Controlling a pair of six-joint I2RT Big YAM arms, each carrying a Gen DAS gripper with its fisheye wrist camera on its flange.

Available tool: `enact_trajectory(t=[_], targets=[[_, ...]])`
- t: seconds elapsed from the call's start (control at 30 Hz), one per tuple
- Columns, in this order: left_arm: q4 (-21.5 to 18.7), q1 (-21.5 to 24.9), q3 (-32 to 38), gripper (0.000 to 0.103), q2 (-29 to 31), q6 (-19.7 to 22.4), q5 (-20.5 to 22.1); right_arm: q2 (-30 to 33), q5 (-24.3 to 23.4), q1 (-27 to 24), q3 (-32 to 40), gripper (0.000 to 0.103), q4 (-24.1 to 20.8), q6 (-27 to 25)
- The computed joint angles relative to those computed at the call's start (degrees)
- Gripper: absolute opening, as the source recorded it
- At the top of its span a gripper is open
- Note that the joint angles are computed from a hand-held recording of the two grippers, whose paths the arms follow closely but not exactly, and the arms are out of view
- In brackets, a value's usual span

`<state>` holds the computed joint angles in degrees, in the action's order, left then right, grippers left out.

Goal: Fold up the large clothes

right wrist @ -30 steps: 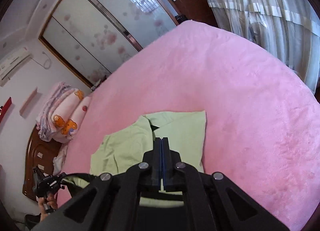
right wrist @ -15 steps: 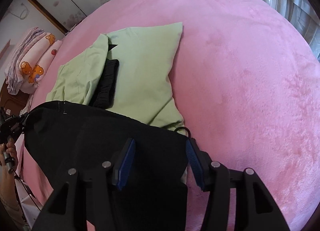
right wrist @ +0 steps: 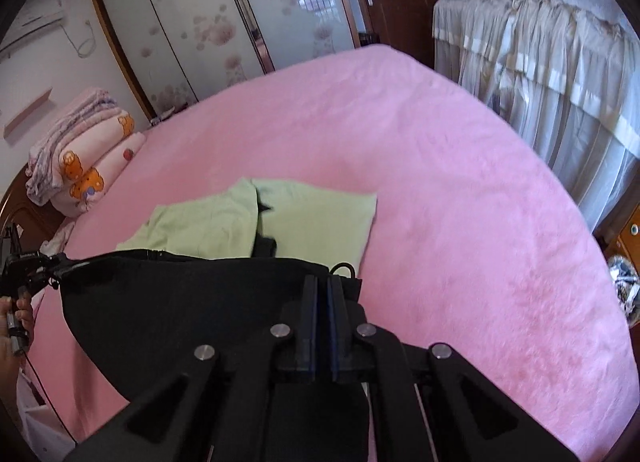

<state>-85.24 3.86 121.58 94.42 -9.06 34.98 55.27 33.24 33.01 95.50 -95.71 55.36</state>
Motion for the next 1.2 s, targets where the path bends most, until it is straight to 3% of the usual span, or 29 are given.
enact_trajectory(t=[0.17, 0.27, 0.3, 0.33, 0.4, 0.47, 0.53, 0.6, 0.67, 0.8, 0.9, 0.97, 1.03, 1.17, 1.2], targets=[[1.5, -2.3, 8.7, 0.008, 7.0, -4.9, -3.3, 7.5, -3.6, -13.3, 5.4, 0.004, 10.2, -15.8], [-1.8, -3.6, 15.7, 0.02, 13.4, -6.2, -6.9, 12.7, -5.6, -18.6, 6.2, 0.006, 14.4, -20.2], [-3.3, -3.8, 18.2, 0.037, 15.8, -7.8, -7.6, 14.6, -6.1, -19.9, 6.7, 0.007, 14.3, -20.5], [-4.7, -3.8, 20.3, 0.061, 17.9, -9.1, -8.0, 17.1, -4.8, -21.0, 7.5, 0.007, 12.8, -20.1], [-6.8, -3.5, 23.5, 0.078, 20.9, -10.1, -7.6, 20.1, -6.8, -22.8, 8.4, 0.011, 10.3, -18.4], [-6.9, -3.3, 24.3, 0.078, 22.2, -10.3, -8.3, 20.4, -12.3, -24.6, 6.7, 0.014, 11.2, -17.7], [-7.2, -3.5, 25.0, 0.078, 23.0, -7.8, -11.2, 19.7, -13.5, -24.5, 4.5, 0.016, 12.5, -18.3], [-7.0, -3.8, 24.5, 0.078, 23.1, -4.1, -13.5, 18.8, -14.4, -24.2, 2.5, 0.03, 13.3, -18.8], [-5.9, -4.4, 22.8, 0.078, 22.5, 1.0, -15.9, 17.8, -15.4, -24.0, 0.5, 0.037, 13.7, -18.4], [-4.7, -5.6, 19.3, 0.078, 21.5, 9.6, -17.6, 15.3, -20.4, -25.2, -3.6, 0.043, 15.8, -16.9], [-4.1, -6.7, 17.7, 0.076, 21.5, 14.3, -18.1, 14.0, -22.5, -26.4, -6.4, 0.047, 16.9, -15.3], [-4.2, -7.6, 17.1, 0.066, 21.9, 16.8, -19.1, 13.5, -24.5, -27.5, -7.7, 0.047, 17.7, -14.3], [-4.5, -8.2, 16.7, 0.035, 22.5, 18.0, -20.3, 13.4, -25.2, -28.1, -8.6, 0.047, 18.1, -13.7], [-3.0, -8.2, 13.4, 0.017, 21.8, 18.2, -20.4, 14.8, -24.1, -28.3, -8.9, 0.047, 18.3, -14.1], [-2.8, -8.2, 12.6, 0.004, 21.4, 18.3, -19.8, 15.2, -24.3, -28.5, -9.1, 0.047, 18.5, -14.0]])
